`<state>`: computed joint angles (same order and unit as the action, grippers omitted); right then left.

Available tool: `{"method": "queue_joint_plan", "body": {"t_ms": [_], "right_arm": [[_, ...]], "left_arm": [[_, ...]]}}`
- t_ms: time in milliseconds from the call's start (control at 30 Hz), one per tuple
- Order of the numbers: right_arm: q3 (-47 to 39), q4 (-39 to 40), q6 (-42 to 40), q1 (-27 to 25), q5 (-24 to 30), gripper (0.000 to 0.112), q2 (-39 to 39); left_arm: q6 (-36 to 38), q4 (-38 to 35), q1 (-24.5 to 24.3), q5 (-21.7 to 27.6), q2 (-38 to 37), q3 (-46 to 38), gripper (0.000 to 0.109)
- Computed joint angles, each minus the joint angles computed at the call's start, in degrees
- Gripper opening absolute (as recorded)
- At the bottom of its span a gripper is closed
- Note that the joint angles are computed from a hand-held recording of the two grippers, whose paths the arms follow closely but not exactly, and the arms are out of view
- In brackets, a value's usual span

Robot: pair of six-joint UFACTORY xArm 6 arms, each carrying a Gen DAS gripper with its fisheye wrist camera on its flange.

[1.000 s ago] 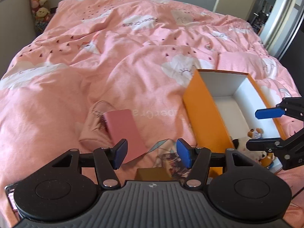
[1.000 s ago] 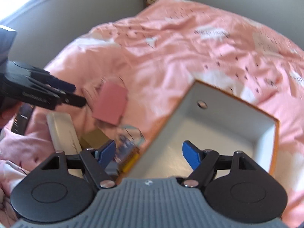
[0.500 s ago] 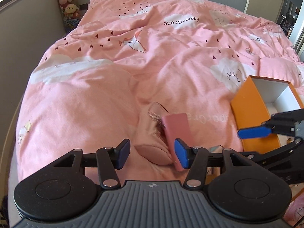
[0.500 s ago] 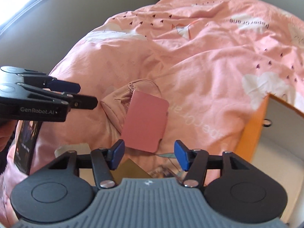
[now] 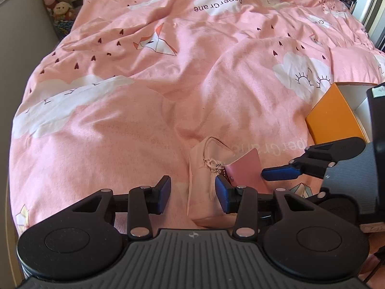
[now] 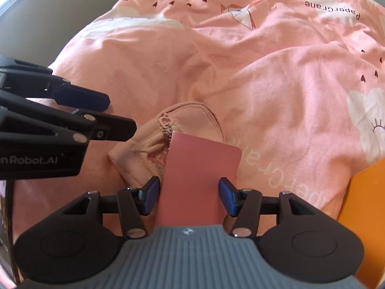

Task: Organize objects
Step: 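Grasp the pink phone case with the right tool while the left tool grasps the pink pouch, then lower the phone case and pouch into the box beside the plushes with both tools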

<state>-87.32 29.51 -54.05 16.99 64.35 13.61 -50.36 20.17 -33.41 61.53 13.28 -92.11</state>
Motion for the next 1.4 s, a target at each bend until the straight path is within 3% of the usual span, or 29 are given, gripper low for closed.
{"method": "queue_joint_plan", "body": {"t_ms": [167, 333, 433, 667, 767, 1033, 1233, 1400], "right_arm": [[-1.39, -0.49, 0.26, 0.21, 0.22, 0.057, 1.54], [-7.45, 0.01, 0.29, -2.15, 6.32, 0.033, 4.14], [-10.11, -0.56, 0.77, -3.18, 8.05, 0.028, 5.17], [-12.16, -3.99, 4.23, -3.78, 6.52, 0.027, 7.26], [-15.23, -3.05, 6.93, -4.63, 9.32, 0.023, 10.31], [-13.76, 0.47, 6.26, -5.92, 9.51, 0.021, 8.76], [-14.18, 4.88, 4.91, -9.46, 11.85, 0.02, 6.66], [-15.91, 10.97, 4.28, -14.11, 16.01, 0.02, 4.53]], "left_arm": [[3.32, -3.69, 1.78, -1.57, 1.74, -0.57, 0.052], [6.11, -6.5, 2.78, -2.0, 3.7, -1.9, 0.061], [7.7, -7.47, 3.03, -1.35, 5.67, -4.03, 0.064], [8.58, -10.33, 4.14, -2.77, 8.09, -5.08, 0.063], [7.72, -10.79, 4.08, -4.05, 7.89, -4.29, 0.052], [-2.2, -4.02, 1.58, -6.73, 4.8, -0.28, 0.033], [-11.19, 3.54, -1.69, -7.7, 0.75, 2.1, 0.03], [-15.29, 9.88, -5.33, -5.25, -0.06, -2.0, 0.03]]}}
